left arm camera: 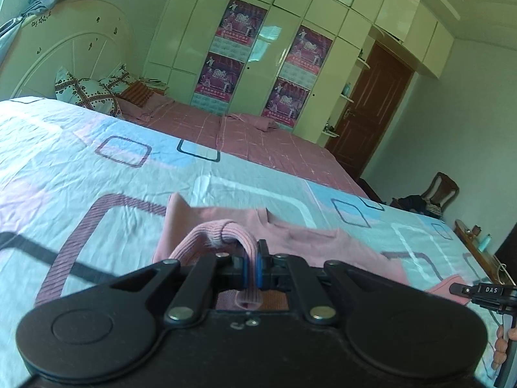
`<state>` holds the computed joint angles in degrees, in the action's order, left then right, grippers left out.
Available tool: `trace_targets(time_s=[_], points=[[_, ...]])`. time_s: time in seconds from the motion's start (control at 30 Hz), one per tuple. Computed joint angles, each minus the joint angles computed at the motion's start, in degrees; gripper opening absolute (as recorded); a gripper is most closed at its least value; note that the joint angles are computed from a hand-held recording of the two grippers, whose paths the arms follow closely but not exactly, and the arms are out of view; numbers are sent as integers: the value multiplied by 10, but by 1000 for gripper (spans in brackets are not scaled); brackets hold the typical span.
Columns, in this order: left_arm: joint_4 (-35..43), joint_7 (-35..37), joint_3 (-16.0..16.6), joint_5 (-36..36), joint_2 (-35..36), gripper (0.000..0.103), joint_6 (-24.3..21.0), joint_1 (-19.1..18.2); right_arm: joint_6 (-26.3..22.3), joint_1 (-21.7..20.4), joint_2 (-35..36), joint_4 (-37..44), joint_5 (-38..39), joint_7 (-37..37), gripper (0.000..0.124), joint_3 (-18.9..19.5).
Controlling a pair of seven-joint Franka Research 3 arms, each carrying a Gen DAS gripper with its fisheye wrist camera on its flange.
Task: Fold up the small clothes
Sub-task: 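Lift the hem with both tools and fold it toward the collar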
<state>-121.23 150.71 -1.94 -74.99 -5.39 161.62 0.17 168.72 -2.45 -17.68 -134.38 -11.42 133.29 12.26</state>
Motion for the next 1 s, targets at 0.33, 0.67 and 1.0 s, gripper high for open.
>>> trace_targets(time_s=[0.33, 0.67, 1.0], points=[[135, -174, -47, 167, 161, 4, 60, 25, -28, 78, 188, 159, 142, -100, 10, -101], [182, -370, -20, 445, 227, 19, 38, 11, -81, 93, 274, 246, 245, -173, 26, -130], [168, -180, -157, 311, 199, 66, 48, 143, -17, 81, 258, 225, 302, -293, 60, -123]])
